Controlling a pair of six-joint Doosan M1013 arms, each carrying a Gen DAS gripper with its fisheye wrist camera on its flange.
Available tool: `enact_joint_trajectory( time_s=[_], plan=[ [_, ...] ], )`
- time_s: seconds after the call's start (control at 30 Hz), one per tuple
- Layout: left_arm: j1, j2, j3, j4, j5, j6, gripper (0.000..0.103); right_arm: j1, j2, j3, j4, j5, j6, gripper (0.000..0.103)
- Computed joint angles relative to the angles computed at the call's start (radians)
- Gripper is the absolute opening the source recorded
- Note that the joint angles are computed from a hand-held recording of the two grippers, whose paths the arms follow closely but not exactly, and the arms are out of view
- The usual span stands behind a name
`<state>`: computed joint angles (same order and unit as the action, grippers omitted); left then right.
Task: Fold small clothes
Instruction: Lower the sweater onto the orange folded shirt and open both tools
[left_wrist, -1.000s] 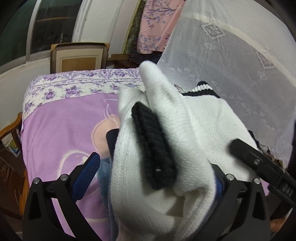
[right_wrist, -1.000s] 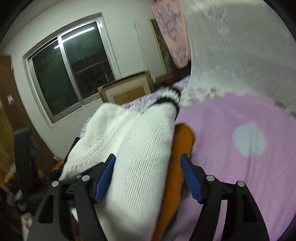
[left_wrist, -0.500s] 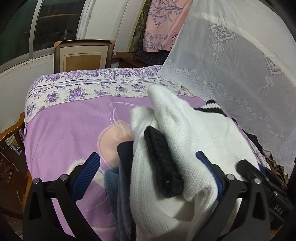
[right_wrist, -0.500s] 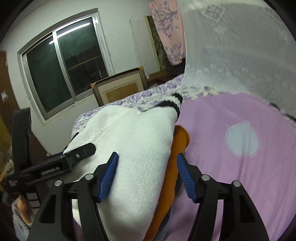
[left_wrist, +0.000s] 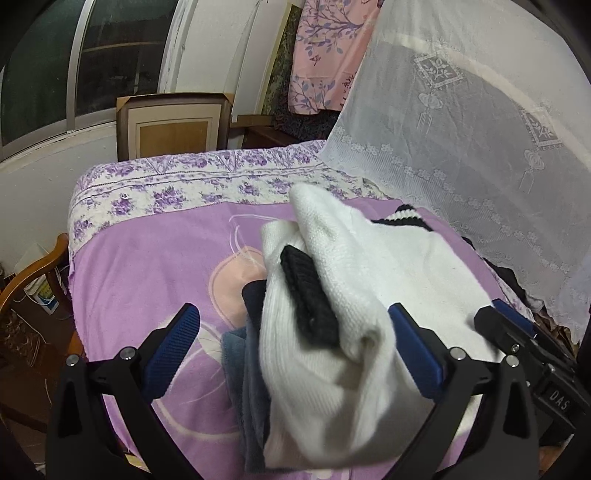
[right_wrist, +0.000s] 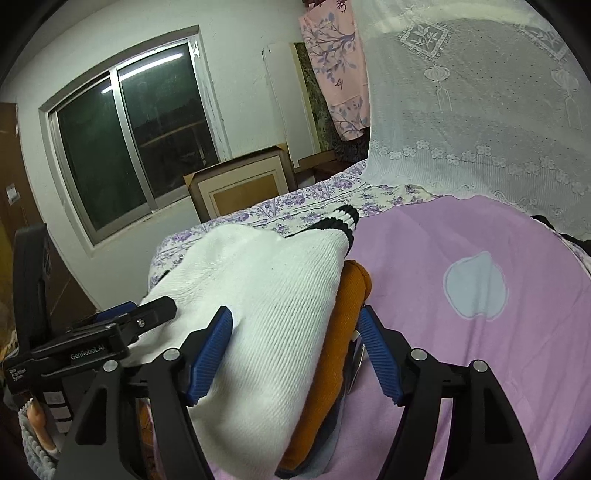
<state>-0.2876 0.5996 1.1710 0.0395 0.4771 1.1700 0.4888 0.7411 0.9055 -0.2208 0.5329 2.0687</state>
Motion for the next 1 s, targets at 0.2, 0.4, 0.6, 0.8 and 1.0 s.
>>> enact_joint_trajectory(
  time_s=[0.2, 0.4, 0.6, 0.8, 1.0],
  plan=[
    [-0.002, -0.023, 0.022, 0.023, 0.002, -0.024, 0.099, 0.003, -0.019, 0.025, -0.011, -0.004, 0.007, 0.072],
    [-0.023, -0.071, 0.092, 0.180, -0.006, -0.128, 0.099, 0.014, -0.052, 0.076, -0.041, -0.022, 0.031, 0.072],
    [-0.047, -0.134, 0.173, 0.342, -0.004, -0.257, 0.099, 0.033, -0.088, 0.129, -0.071, -0.028, 0.069, 0.075],
    [-0.088, -0.198, 0.245, 0.541, 0.000, -0.386, 0.099, 0.057, -0.134, 0.192, -0.145, -0.045, 0.131, 0.081],
    [-0.122, -0.254, 0.305, 0.686, 0.011, -0.496, 0.099, 0.077, -0.187, 0.253, -0.221, -0.059, 0.175, 0.085]
  ],
)
